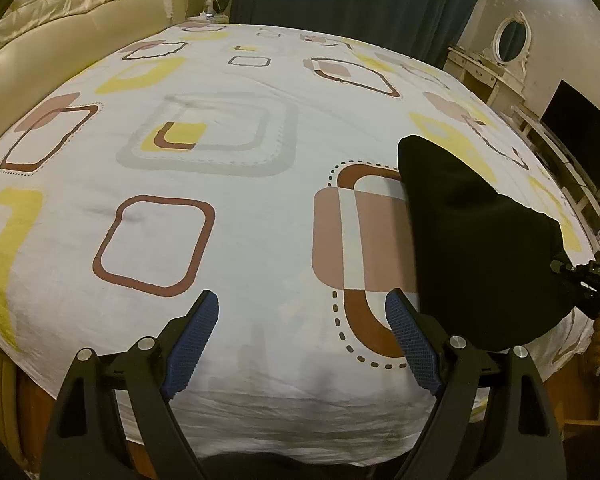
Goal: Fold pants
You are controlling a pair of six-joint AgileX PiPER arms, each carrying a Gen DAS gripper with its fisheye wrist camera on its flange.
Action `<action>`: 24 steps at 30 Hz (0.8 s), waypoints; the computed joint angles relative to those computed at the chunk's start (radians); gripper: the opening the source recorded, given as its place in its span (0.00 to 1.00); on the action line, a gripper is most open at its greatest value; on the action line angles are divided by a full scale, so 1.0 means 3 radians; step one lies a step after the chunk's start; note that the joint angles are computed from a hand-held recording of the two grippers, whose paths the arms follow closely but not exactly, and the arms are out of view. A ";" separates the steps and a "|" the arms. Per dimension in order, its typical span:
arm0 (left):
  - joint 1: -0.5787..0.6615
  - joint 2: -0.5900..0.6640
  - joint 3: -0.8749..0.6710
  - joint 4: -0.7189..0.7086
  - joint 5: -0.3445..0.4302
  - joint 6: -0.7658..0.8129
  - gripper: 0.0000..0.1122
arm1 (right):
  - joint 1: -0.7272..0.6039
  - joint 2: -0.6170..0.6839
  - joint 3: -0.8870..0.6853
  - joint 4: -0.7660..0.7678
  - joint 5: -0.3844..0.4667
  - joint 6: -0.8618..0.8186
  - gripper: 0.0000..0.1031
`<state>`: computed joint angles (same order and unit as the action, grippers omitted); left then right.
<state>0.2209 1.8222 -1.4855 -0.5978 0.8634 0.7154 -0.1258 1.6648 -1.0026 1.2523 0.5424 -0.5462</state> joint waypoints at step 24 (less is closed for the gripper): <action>-0.0040 0.0007 0.0009 0.0012 0.0011 0.0015 0.75 | -0.0401 -0.0072 0.0516 0.0956 0.0293 -0.0912 0.13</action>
<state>0.2089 1.8244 -1.4827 -0.5941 0.8668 0.7198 -0.2461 1.6432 -0.8477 1.5392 0.6302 -0.8198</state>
